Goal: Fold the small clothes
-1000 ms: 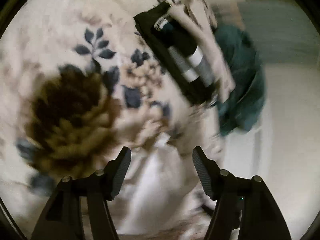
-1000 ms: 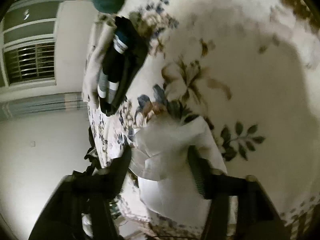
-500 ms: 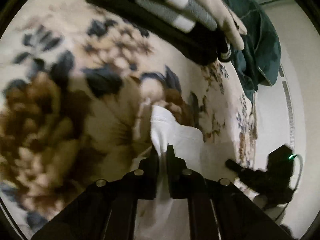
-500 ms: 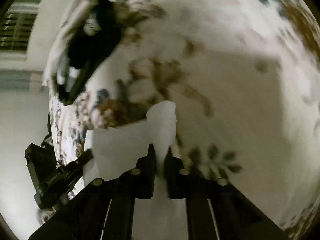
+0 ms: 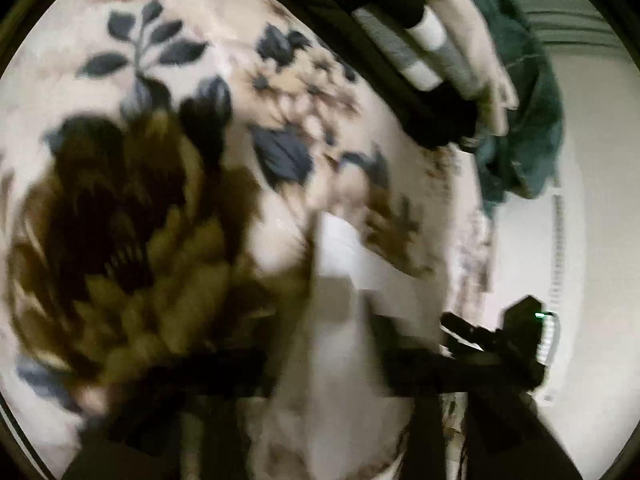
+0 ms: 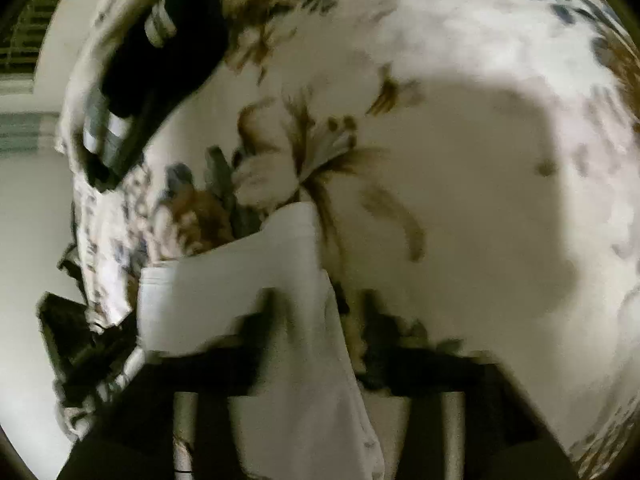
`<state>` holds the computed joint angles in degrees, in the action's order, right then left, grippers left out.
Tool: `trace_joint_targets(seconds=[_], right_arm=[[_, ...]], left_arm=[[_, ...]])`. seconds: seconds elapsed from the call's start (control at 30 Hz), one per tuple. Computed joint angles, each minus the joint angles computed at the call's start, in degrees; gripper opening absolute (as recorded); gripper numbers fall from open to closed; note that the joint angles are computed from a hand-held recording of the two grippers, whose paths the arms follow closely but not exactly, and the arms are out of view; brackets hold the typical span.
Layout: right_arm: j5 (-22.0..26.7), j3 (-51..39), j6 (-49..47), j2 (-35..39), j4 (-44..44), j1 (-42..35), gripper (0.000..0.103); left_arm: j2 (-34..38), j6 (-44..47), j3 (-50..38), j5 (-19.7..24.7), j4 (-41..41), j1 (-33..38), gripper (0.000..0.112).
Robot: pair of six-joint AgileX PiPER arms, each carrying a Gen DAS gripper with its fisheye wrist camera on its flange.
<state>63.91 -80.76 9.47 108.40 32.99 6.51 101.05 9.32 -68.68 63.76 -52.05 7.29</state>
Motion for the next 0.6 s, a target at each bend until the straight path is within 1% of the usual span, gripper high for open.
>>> trace_joint_targets(seconds=[0.03,0.1,0.17,0.23,0.33,0.37,0.4,0.43,0.47,0.5,0.53,0.57,0.6], right_arm=[[0.5,1.7,-1.5,-1.3,1.6,-1.4,0.068],[1.8,6.6,-7.3,-2.4,7.2,-4.1,0.069],[3.3,11.1,-12.8,-1.4,12.6,-5.7,0.069],[4.9,15.5,-18.9,0.8,18.8,-6.4,0.069],[5.4,19.7,-25.1,2.8,24.4,-6.0,0.069],[5.5,20.7,-26.7,2.8,26.1,-5.8,0.069],[5.0,21.4,-27.1,2.5,26.9,-5.6,0.069],[4.2,22.4,-27.7,1.9,28.1,-5.4,0.066],[3.7,23.1,-28.5,1.5,29.1,-5.1,0.044],[3.9,23.5,-28.9,1.3,29.8,-5.1,0.031],[3.3,24.2,-29.0,0.4,30.9,-4.8,0.024],[2.7,24.2,-28.7,-0.8,30.6,-4.4,0.019],[2.5,23.9,-28.0,-1.7,30.1,-4.1,0.019]], left_arm=[[-1.0,1.9,2.3,0.8,-2.2,0.8,0.073],[-0.7,3.8,4.8,2.1,-4.7,0.5,0.073],[0.6,4.9,7.1,2.3,-5.4,-1.5,0.073],[2.1,6.9,8.9,2.7,-8.1,-3.3,0.073],[1.0,5.5,8.7,0.3,-7.4,-6.7,0.073],[0.6,5.1,8.3,-0.3,-6.9,-7.6,0.071],[-0.2,4.9,8.2,-1.4,-6.3,-8.5,0.064],[-0.8,4.9,8.1,-2.2,-6.4,-8.9,0.052],[-1.1,5.0,8.1,-2.4,-6.0,-9.1,0.032],[-1.5,5.1,8.0,-2.1,-5.7,-8.8,0.019],[-1.6,5.3,7.8,-2.4,-6.4,-8.9,0.019],[-2.0,4.7,7.3,-2.3,-6.1,-8.7,0.018],[-2.5,3.9,6.5,-2.1,-5.5,-8.8,0.017]])
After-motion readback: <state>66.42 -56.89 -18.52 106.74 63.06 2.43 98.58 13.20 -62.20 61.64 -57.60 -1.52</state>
